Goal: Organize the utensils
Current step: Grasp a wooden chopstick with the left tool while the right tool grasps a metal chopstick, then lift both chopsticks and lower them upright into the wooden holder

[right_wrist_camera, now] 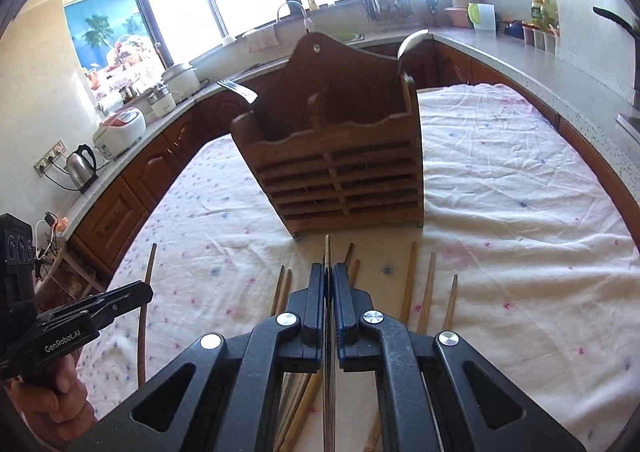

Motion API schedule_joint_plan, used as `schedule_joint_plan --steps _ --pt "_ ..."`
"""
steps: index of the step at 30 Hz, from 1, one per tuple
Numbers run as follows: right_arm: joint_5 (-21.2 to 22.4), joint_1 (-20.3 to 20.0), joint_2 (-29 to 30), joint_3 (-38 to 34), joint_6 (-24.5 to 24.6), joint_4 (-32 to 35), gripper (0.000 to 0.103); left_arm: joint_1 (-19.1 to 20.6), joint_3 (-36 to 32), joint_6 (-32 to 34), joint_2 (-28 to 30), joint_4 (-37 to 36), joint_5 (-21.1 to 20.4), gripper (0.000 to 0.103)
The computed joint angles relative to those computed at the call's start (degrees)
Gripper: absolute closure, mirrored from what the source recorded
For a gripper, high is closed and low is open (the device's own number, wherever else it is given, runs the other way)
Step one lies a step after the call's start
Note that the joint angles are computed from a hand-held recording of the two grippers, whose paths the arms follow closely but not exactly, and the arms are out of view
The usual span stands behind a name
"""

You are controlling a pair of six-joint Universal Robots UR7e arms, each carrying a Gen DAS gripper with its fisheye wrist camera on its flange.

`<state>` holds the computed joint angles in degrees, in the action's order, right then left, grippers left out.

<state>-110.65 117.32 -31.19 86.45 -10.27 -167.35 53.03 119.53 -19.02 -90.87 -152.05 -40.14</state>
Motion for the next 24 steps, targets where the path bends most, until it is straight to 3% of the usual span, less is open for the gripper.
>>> schedule_joint_plan --steps 11,24 --pt "3.1 2.65 -5.06 3.07 -1.02 -5.64 0.099 -5.98 1.21 3.57 -3.74 -4.83 2.58 0.098" --pt "4.57 3.18 -6.82 3.59 -2.57 -10.7 0.099 -7.3 0.58 6.33 -2.62 -8.13 4.03 0.098"
